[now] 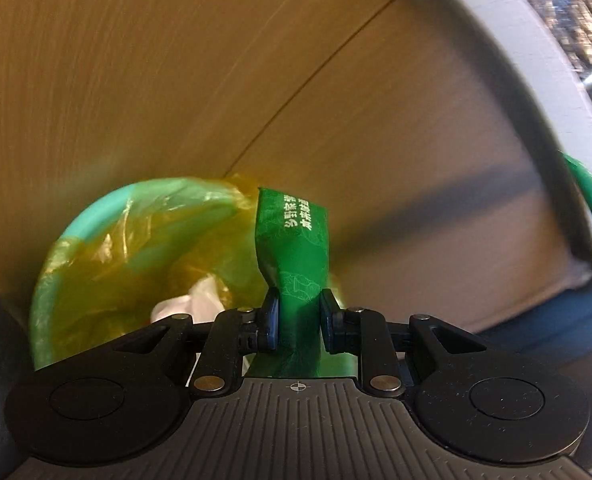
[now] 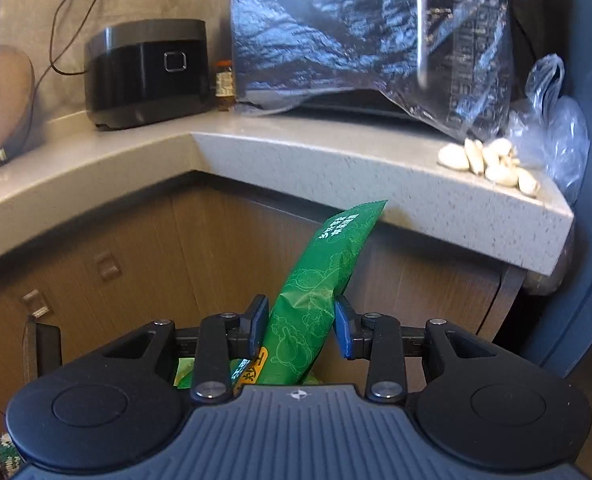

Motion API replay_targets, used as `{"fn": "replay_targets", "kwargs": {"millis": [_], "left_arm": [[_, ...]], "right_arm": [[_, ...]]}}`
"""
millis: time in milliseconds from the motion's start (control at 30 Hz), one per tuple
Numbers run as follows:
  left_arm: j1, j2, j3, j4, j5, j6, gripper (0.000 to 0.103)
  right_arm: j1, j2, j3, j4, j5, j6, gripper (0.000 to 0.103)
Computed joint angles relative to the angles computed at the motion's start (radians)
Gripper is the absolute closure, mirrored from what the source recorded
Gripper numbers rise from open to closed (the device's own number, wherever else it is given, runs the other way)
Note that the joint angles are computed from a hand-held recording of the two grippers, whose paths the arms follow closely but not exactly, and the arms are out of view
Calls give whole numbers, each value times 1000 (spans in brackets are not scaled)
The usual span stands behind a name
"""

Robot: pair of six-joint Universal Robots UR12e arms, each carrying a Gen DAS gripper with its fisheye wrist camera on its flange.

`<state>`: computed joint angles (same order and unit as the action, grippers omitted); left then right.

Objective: Collect trash
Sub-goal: 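Open the left tool over the bin while the right tool releases its wrapper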

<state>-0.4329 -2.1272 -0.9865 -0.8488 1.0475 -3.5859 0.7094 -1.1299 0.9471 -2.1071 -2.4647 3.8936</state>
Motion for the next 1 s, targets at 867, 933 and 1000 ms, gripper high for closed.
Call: {"fn": "replay_targets", "kwargs": {"millis": [867, 933, 1000], "left_arm": [[9, -103, 74, -66, -84, 48, 66], [10, -80, 66, -84, -44, 97, 66], [10, -52, 46, -65, 5, 161, 66]], "right_arm": [[-116, -42, 127, 91, 383, 177, 72], [-116, -31, 104, 130, 395, 186, 72], [-110, -21, 86, 160, 381, 199, 70]]}}
